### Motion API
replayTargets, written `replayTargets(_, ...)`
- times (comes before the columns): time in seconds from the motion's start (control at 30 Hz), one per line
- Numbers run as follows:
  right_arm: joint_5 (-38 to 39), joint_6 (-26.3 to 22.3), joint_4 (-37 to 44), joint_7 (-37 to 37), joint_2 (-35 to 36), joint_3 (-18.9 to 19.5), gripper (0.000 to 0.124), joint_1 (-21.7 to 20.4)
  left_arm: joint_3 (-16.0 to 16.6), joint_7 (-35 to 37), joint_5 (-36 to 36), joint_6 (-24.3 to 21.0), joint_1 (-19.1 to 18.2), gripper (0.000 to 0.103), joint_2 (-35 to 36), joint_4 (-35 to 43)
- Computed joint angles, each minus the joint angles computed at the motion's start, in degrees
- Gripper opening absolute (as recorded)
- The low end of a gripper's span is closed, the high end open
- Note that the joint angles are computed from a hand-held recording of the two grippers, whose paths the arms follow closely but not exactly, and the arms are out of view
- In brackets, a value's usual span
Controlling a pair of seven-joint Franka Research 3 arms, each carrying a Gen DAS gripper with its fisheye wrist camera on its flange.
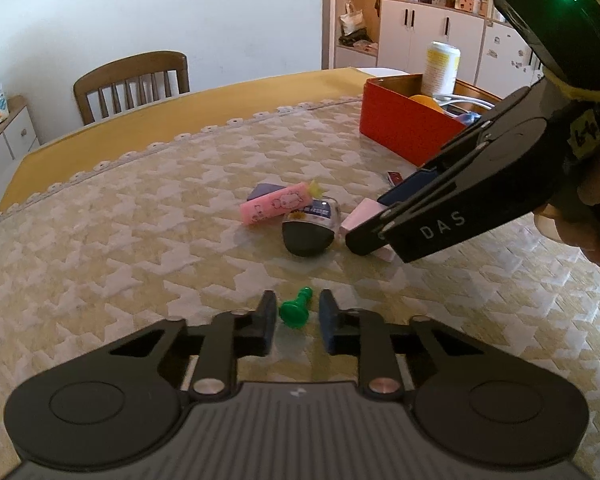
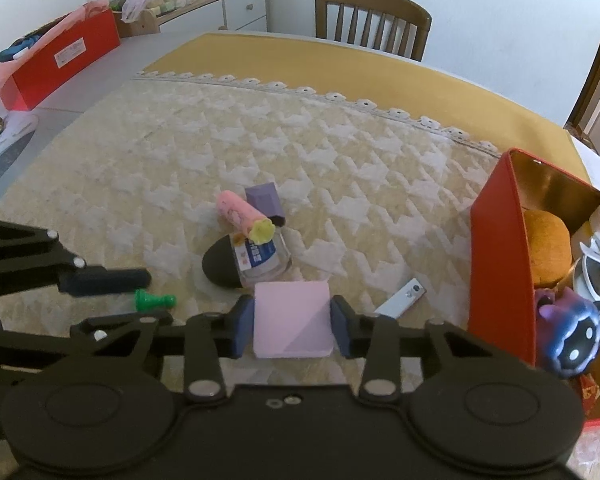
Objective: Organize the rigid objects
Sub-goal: 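Grasp the pink sticky note pad with the right tool while the left tool grasps the green pushpin, then carry the sticky note pad into the red tin with the right tool while the left tool carries the pushpin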
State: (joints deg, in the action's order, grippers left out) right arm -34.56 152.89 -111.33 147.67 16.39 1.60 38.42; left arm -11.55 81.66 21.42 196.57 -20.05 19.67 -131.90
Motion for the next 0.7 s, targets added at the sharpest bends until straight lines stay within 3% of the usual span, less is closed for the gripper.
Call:
replayTargets(0.1,-0.56,-0.77,0.17,0.34,-0.07,-0.05,0.039,0.38,4.32,2.07,-3.75,0.23,-5.27,0.015,-0.47,-0.33)
replayTargets(0.43,-4.49,-0.50,-2.33,5.59,-3.59,0.85,0.039,0.64,4.39,3.68,-8.28,1.17,-6.88,0.015,-2.66,-1.98)
replayTargets(0.6,-6.40,-0.75,-4.59,8.25,-6.88,2.40,0.039,-0.35,2.57,2.96,-8.92,1.44,-5.99,0.015,-4.46,-2.87)
replayTargets(0.7,-7.46,-0.91,-6.22,9.65,-9.15,3.59,0.039,-1.29,3.14,3.70,-10.76,1.26,-7.55,0.015,-5.87,-3.50)
